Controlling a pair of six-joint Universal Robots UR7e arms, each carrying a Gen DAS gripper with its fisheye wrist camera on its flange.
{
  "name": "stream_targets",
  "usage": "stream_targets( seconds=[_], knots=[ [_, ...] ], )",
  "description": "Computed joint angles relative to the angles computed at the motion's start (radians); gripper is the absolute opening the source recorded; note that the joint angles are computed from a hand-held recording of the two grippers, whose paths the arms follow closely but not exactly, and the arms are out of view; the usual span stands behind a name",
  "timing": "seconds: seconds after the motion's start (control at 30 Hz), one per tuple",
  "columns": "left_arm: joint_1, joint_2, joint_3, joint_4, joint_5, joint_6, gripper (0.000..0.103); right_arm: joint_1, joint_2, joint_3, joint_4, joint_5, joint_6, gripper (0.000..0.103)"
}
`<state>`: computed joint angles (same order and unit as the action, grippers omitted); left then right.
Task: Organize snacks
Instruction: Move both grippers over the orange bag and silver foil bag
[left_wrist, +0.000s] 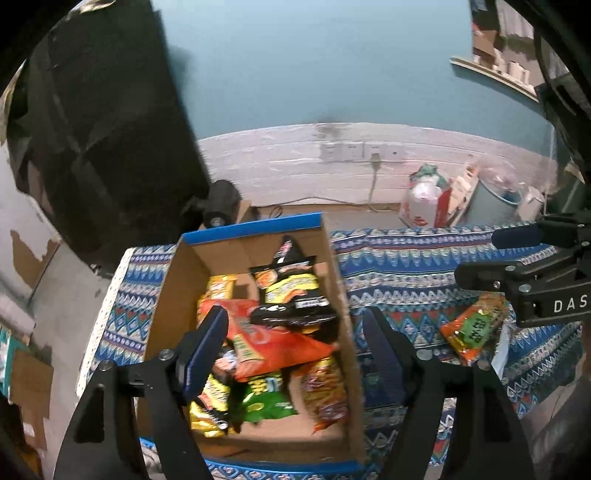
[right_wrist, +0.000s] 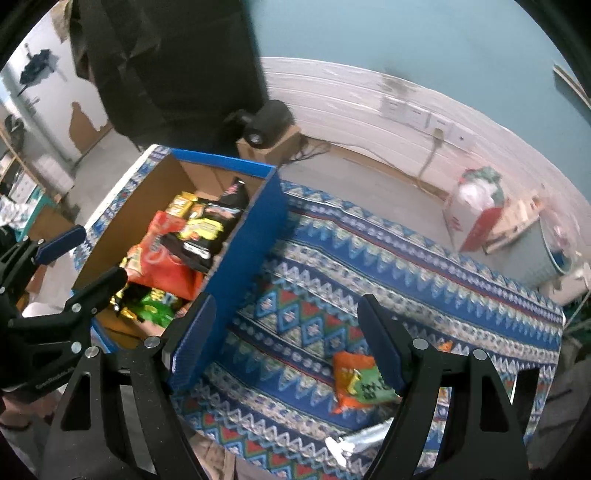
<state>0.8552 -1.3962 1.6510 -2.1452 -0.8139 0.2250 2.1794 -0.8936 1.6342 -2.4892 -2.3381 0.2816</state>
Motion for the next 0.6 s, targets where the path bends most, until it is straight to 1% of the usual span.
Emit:
stream_targets(
  seconds=[0.2, 0.27, 0.33, 0.4, 0.47, 0.6],
  knots=[
    [-0.024, 0.008, 0.028, 0.012, -0.031, 0.014, 0.077, -0.006, -0.070, 0.080, 0.008, -0.029, 0.049, 0.079],
    [-0.028, 0.012, 0.037, 0.021, -0.057, 0.019, 0.080, -0.011, -0.094, 0.109, 0.015, -0.036, 0.070, 0.079],
    [-0.029, 0.023, 0.034, 0.051, -0.087, 0.021, 0.081, -0.020, -0.119, 0.138, 0.021, -0.033, 0.090, 0.079],
    [-0.035, 0.034, 0.041, 0.062, -0.087, 0.030, 0.081, -0.035, -0.146, 0.171, 0.022, -0.020, 0.115, 0.079],
    [-0.043, 0.043, 0.055, 0.059, -0.085, 0.035, 0.081, -0.052, -0.173, 0.201, 0.035, -0.015, 0.154, 0.079],
    [-0.047, 0.058, 0.072, 0.083, -0.129, 0.024, 0.081, -0.074, -0.219, 0.259, 0.067, -0.036, 0.221, 0.079]
  ],
)
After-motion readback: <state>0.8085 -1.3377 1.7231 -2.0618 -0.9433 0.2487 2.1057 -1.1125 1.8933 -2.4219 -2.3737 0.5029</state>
